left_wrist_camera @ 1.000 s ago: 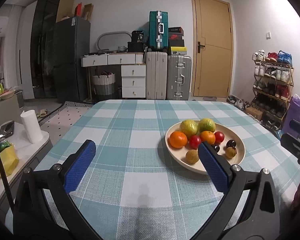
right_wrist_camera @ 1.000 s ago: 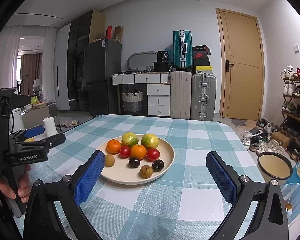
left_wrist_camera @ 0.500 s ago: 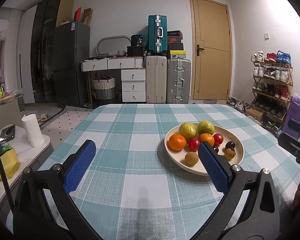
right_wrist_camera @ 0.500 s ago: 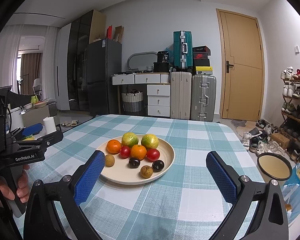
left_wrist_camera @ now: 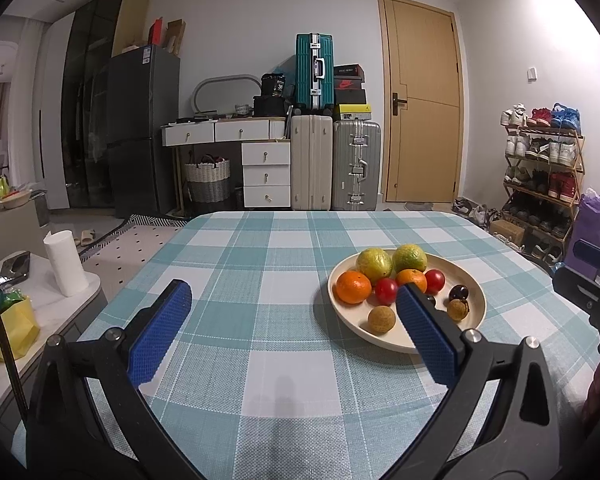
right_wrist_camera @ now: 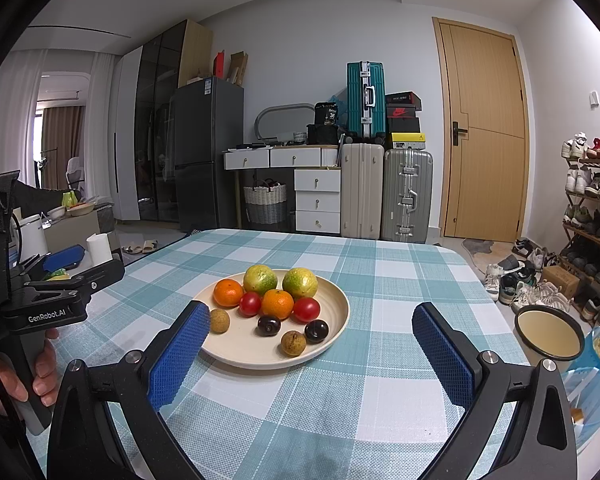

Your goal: Organize fruits

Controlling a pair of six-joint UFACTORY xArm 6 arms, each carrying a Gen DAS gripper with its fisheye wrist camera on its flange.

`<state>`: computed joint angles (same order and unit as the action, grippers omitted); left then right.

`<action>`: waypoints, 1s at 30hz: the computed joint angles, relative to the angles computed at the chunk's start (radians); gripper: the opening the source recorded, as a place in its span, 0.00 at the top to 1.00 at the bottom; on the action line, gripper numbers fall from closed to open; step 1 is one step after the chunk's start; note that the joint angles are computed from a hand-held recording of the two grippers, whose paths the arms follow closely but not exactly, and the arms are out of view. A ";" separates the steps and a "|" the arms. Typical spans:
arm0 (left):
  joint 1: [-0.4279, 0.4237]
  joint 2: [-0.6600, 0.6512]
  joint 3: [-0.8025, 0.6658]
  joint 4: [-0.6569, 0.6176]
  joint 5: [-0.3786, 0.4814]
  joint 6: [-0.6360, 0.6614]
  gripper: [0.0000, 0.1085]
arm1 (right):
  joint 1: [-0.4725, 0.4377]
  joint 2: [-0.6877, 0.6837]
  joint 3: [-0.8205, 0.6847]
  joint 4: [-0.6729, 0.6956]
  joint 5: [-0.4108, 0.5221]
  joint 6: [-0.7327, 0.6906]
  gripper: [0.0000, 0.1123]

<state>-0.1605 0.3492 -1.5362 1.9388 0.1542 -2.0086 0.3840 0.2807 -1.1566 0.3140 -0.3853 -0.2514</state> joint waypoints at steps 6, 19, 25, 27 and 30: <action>0.000 0.000 0.000 0.003 0.000 -0.002 0.06 | -0.001 -0.001 0.001 -0.006 0.001 0.006 0.08; -0.001 0.000 -0.001 0.021 0.004 -0.021 0.06 | -0.002 -0.002 0.002 -0.005 0.000 0.005 0.08; -0.001 0.003 -0.004 0.012 0.005 -0.011 0.06 | 0.000 0.000 0.000 0.000 0.000 0.002 0.08; 0.000 0.001 -0.001 0.009 0.004 -0.008 0.06 | 0.001 0.001 0.000 0.001 -0.001 -0.001 0.08; -0.002 -0.001 0.001 0.018 0.007 -0.019 0.06 | -0.002 -0.001 0.001 -0.006 0.001 0.006 0.08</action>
<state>-0.1623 0.3480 -1.5356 1.9572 0.1612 -2.0280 0.3824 0.2800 -1.1554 0.3082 -0.3847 -0.2453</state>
